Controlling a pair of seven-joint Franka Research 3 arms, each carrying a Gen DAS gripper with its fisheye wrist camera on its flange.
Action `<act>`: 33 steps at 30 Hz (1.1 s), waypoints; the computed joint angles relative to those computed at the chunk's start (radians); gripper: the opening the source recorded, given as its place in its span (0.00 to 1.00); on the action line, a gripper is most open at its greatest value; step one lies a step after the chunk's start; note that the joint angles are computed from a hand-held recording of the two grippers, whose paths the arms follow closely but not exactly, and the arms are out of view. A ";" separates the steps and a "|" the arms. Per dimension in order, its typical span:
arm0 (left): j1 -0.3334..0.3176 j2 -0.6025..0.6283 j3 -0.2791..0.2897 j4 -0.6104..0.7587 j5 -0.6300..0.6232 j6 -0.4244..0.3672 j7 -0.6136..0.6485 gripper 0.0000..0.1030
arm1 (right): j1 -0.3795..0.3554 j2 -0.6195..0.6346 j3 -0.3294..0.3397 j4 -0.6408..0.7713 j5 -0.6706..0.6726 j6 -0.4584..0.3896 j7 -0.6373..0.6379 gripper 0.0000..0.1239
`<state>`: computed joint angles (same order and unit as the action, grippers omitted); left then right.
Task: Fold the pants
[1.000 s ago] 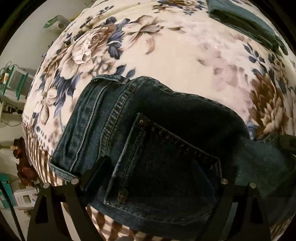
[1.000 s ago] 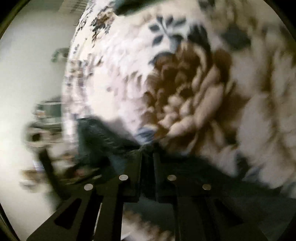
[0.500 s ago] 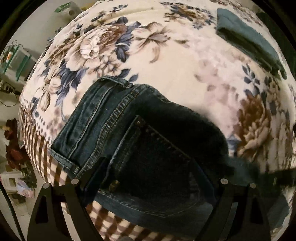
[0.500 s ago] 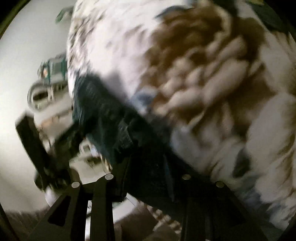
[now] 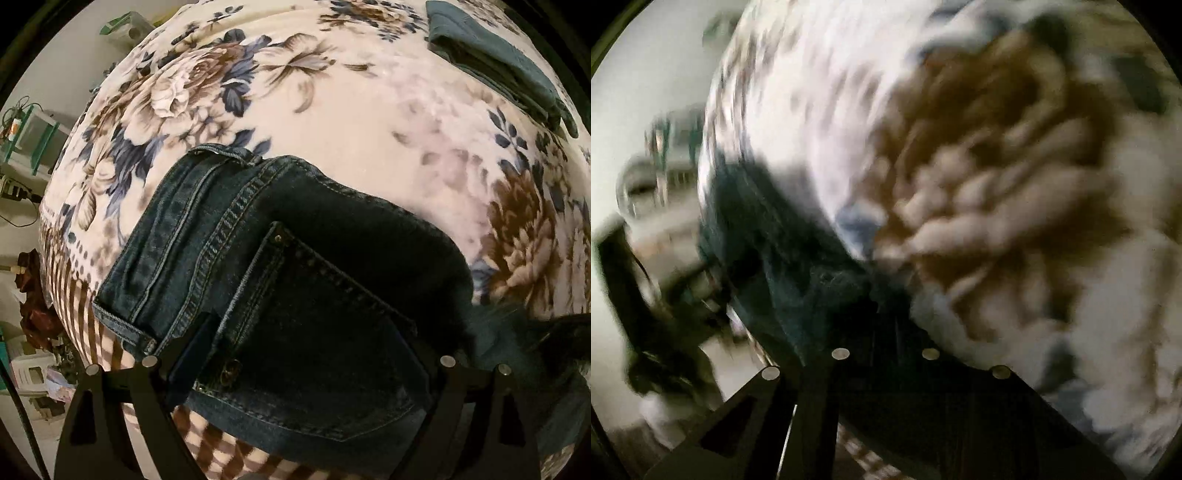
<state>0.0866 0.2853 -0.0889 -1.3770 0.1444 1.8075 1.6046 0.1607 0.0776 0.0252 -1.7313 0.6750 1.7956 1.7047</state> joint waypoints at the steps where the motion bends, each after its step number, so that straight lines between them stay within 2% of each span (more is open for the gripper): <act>1: 0.003 -0.001 0.001 -0.002 -0.005 0.003 0.001 0.88 | -0.008 -0.028 -0.010 -0.024 0.002 0.028 0.021 0.06; 2: 0.005 -0.003 0.001 -0.006 -0.007 0.004 0.003 0.88 | -0.020 -0.066 -0.023 -0.063 0.017 0.081 0.063 0.01; 3: 0.006 -0.003 0.001 -0.007 -0.007 0.004 0.004 0.88 | -0.029 -0.079 -0.032 -0.081 0.041 0.103 0.073 0.01; 6: 0.011 -0.004 0.003 -0.012 -0.013 0.002 -0.001 0.88 | -0.040 -0.067 -0.039 -0.099 0.086 0.093 0.090 0.02; 8: 0.011 -0.002 0.003 -0.006 -0.014 -0.012 -0.004 0.88 | -0.048 -0.033 -0.040 -0.075 0.123 0.039 0.082 0.03; 10: 0.015 -0.003 0.003 -0.002 -0.022 -0.016 -0.006 0.88 | -0.052 0.005 -0.039 -0.015 0.067 0.007 0.121 0.10; 12: 0.016 -0.005 0.002 -0.003 -0.026 -0.016 -0.002 0.88 | -0.059 -0.001 -0.039 -0.009 0.062 0.033 0.150 0.32; 14: 0.016 -0.011 0.002 -0.013 -0.027 -0.012 0.000 0.88 | -0.067 0.009 -0.037 -0.003 0.106 0.042 0.146 0.43; 18: 0.015 -0.015 0.002 -0.023 -0.024 -0.006 0.002 0.88 | -0.082 0.050 -0.024 0.010 0.212 -0.032 0.129 0.44; 19: 0.016 -0.016 0.002 -0.023 -0.026 -0.005 0.002 0.88 | -0.074 0.076 -0.014 0.042 0.201 -0.051 0.118 0.44; 20: 0.017 -0.018 0.002 -0.026 -0.027 -0.003 0.003 0.88 | -0.060 0.101 -0.003 0.086 0.139 -0.073 0.103 0.42; 21: 0.016 -0.020 0.002 -0.029 -0.026 -0.001 0.005 0.88 | -0.040 0.101 0.003 0.103 0.059 -0.072 0.111 0.22; 22: 0.017 -0.023 0.002 -0.035 -0.027 0.003 0.010 0.88 | -0.024 0.116 0.007 0.130 0.006 -0.076 0.136 0.09; 24: 0.016 -0.030 0.001 -0.045 -0.024 0.009 0.023 0.88 | -0.015 0.102 -0.008 0.120 -0.066 -0.009 0.203 0.01; 26: 0.015 -0.035 0.001 -0.053 -0.021 0.013 0.032 0.88 | -0.016 0.112 -0.017 0.140 -0.135 0.000 0.235 0.00; 28: 0.017 -0.038 0.002 -0.055 -0.032 0.009 0.033 0.88 | -0.049 0.107 -0.018 0.129 -0.034 -0.001 0.223 0.01; 29: 0.018 -0.040 0.002 -0.056 -0.037 0.007 0.033 0.88 | -0.054 0.102 -0.018 0.139 -0.032 -0.007 0.214 0.01; 31: 0.022 -0.046 0.002 -0.059 -0.051 0.004 0.034 0.88 | -0.061 0.094 -0.014 0.166 -0.038 -0.042 0.168 0.10; 33: 0.023 -0.052 0.002 -0.063 -0.057 0.007 0.034 0.88 | -0.053 0.088 -0.010 0.184 -0.078 -0.081 0.156 0.46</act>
<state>0.1096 0.2336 -0.0867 -1.4405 0.0875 1.8143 1.6387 0.1075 0.1652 0.0150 -1.5474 0.5966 1.7146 1.8612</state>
